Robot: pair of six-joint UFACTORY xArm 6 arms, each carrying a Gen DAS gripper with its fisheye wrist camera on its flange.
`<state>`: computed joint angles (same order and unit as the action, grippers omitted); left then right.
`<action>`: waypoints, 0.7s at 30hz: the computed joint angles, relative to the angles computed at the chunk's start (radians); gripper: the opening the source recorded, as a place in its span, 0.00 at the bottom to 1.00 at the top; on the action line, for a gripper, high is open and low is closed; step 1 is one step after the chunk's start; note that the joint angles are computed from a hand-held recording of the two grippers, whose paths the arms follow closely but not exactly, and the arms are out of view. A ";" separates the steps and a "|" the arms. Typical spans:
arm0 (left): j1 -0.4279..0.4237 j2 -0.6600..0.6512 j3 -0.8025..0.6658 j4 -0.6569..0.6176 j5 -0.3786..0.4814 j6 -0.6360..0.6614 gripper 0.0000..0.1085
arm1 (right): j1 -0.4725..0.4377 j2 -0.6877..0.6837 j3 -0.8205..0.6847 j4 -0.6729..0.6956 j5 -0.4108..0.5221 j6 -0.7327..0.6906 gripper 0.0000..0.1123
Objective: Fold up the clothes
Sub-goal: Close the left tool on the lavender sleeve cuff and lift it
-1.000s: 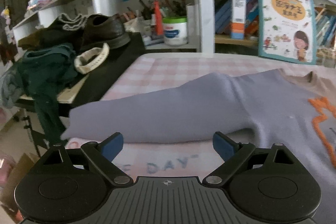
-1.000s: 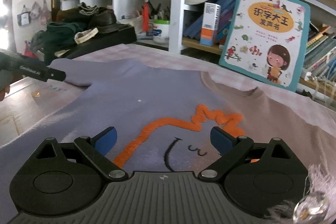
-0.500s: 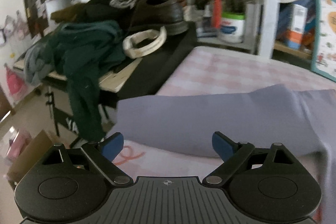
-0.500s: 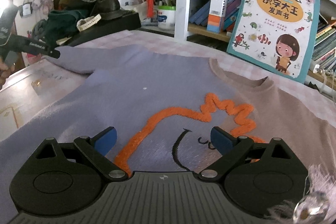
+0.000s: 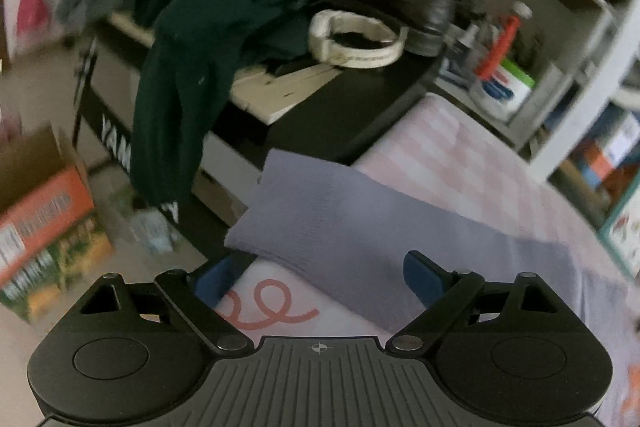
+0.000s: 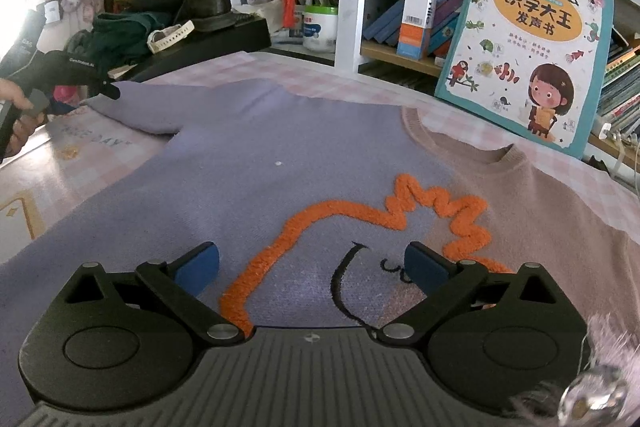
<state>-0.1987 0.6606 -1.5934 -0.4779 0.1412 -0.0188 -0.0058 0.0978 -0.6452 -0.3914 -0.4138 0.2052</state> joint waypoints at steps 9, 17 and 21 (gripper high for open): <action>-0.009 0.011 -0.019 -0.397 -0.037 0.265 0.44 | 0.001 0.001 -0.003 0.008 0.008 -0.006 0.89; -0.041 -0.053 0.023 -0.551 -0.112 0.544 0.03 | 0.003 0.002 -0.005 0.014 0.012 -0.016 0.89; -0.094 -0.101 -0.002 -0.884 -0.106 0.925 0.03 | 0.008 0.002 -0.002 0.034 0.008 -0.033 0.89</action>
